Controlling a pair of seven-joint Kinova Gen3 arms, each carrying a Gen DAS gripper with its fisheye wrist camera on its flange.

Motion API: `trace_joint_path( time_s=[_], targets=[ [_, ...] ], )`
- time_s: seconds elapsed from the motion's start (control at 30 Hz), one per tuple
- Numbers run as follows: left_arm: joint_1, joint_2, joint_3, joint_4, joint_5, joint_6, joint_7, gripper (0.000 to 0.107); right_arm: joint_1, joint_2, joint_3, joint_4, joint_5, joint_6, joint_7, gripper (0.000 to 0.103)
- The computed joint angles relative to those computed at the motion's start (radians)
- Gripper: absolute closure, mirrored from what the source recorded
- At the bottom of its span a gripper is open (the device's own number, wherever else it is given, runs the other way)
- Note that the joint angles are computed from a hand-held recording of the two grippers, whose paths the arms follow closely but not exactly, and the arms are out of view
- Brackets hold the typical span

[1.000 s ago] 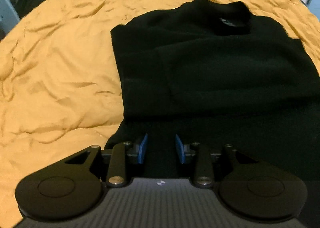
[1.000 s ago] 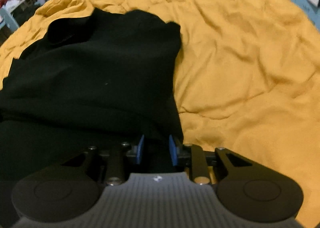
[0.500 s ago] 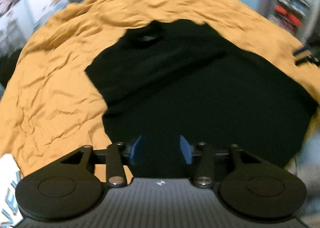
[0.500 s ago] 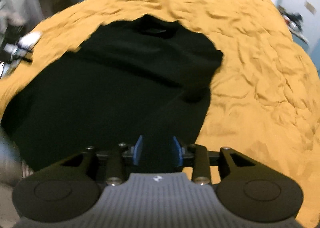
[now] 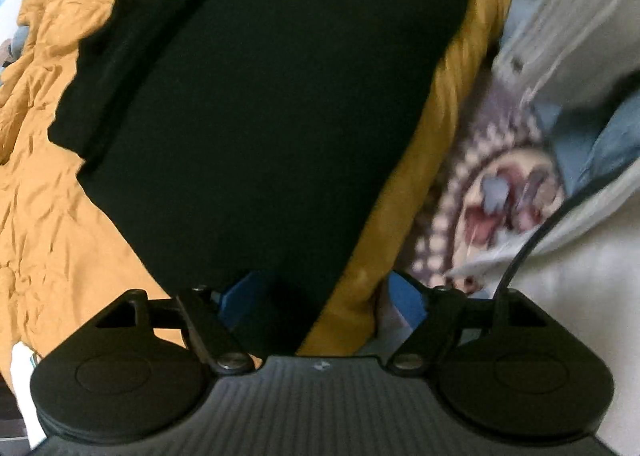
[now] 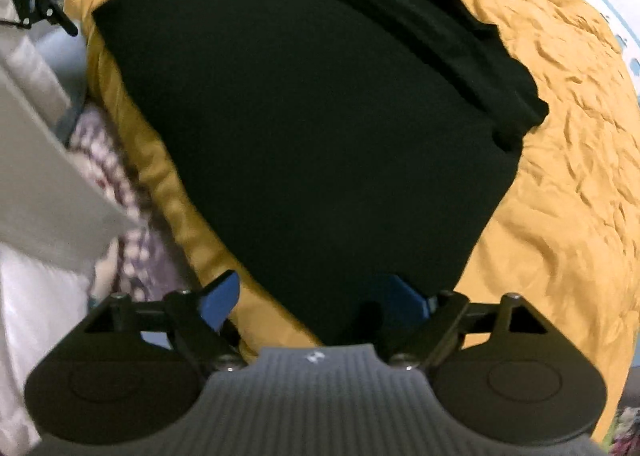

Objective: Fold small clothes
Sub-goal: 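Carry the hem up and over toward the collar with both tools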

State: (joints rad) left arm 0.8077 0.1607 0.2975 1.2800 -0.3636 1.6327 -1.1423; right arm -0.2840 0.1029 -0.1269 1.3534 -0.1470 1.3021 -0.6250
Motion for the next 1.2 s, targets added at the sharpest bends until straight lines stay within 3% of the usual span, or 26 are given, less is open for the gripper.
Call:
trace_joint_path(
  time_s=[0.33,0.43,0.5,0.7,0.77,0.83,1.03,1.2],
  targets=[
    [0.16,0.101,-0.013,0.129,-0.285,0.042,0.166,0.016,-0.035,-0.039,-0.014,0.178,0.111,-0.211,0.052,0.025],
    [0.169,0.091,-0.019,0.145,-0.298,0.026,0.204,0.024,-0.038,-0.041,-0.015,0.206,0.121,-0.25,0.077,0.025],
    [0.168,0.075,-0.016,0.157,-0.298,0.008,0.226,0.04,-0.042,-0.047,-0.018,0.215,0.129,-0.263,0.094,0.027],
    [0.132,0.024,-0.004,0.114,-0.277,0.029,0.267,0.081,-0.04,-0.055,-0.012,0.205,0.117,-0.272,0.113,0.054],
    [0.124,0.021,-0.004,0.099,-0.281,0.038,0.289,0.089,-0.036,-0.065,-0.01,0.213,0.101,-0.292,0.106,0.08],
    [0.117,0.014,-0.003,0.086,-0.282,0.033,0.324,0.097,-0.03,-0.074,-0.007,0.205,0.07,-0.287,0.099,0.098],
    [0.123,-0.011,-0.002,0.068,-0.362,0.04,0.433,0.1,-0.01,-0.111,0.01,0.182,-0.001,-0.332,0.055,0.102],
    [0.082,-0.038,-0.002,0.04,-0.416,0.025,0.473,0.101,-0.017,-0.102,0.0,0.125,0.025,-0.395,-0.059,0.103]
  ],
)
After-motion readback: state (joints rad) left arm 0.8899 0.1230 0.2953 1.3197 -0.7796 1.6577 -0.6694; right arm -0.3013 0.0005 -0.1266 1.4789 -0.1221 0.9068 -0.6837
